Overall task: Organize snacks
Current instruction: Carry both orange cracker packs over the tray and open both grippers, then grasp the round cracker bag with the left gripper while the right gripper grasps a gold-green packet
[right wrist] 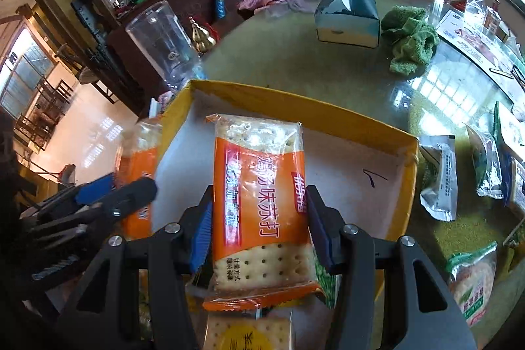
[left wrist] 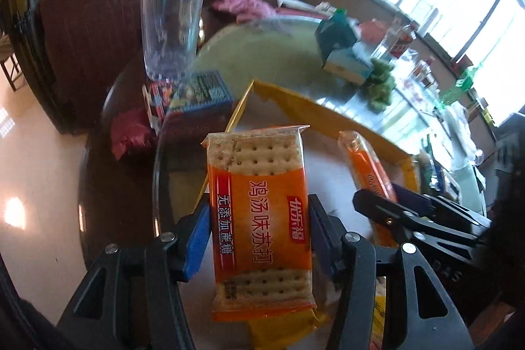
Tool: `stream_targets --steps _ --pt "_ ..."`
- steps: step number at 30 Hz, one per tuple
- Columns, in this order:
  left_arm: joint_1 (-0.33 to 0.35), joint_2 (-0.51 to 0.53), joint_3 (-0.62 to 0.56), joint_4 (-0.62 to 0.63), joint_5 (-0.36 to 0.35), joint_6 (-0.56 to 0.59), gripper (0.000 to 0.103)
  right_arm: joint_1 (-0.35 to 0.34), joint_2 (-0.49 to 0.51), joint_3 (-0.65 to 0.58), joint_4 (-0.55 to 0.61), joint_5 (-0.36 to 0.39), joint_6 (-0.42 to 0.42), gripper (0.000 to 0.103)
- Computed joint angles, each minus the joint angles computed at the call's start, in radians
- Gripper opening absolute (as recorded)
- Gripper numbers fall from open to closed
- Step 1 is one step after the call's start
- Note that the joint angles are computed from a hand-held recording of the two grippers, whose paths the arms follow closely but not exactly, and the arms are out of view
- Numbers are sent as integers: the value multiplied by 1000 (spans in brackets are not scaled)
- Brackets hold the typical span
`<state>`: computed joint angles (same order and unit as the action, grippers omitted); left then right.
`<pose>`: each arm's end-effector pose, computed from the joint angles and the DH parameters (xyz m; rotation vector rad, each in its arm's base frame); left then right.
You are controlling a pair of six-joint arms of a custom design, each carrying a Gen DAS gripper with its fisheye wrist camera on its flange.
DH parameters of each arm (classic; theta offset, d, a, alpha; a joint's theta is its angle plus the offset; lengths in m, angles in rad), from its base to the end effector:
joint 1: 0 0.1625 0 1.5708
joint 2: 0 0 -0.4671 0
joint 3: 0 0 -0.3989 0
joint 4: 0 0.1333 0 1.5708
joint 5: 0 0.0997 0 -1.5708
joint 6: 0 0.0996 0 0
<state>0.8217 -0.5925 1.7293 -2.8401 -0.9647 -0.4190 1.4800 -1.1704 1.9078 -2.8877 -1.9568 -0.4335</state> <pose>-0.3136 -0.6163 -0.0065 0.3801 2.6160 -0.6019 0.0400 -0.6175 0.3018 0.2896 -2.5484 0.6076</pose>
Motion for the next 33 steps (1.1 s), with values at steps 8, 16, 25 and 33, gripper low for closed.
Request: stream_targets --steps 8,16,25,33 --pt "1 0 -26 49 -5 4 58 -3 41 -37 14 -42 21 55" --pt "-39 -29 19 5 38 -55 79 -40 -88 16 53 109 33 71" --pt "-243 -49 240 -220 82 -145 81 -212 -447 303 -149 364 -162 76" --pt "-321 68 119 -109 -50 -154 81 -477 -590 280 -44 551 -136 84"
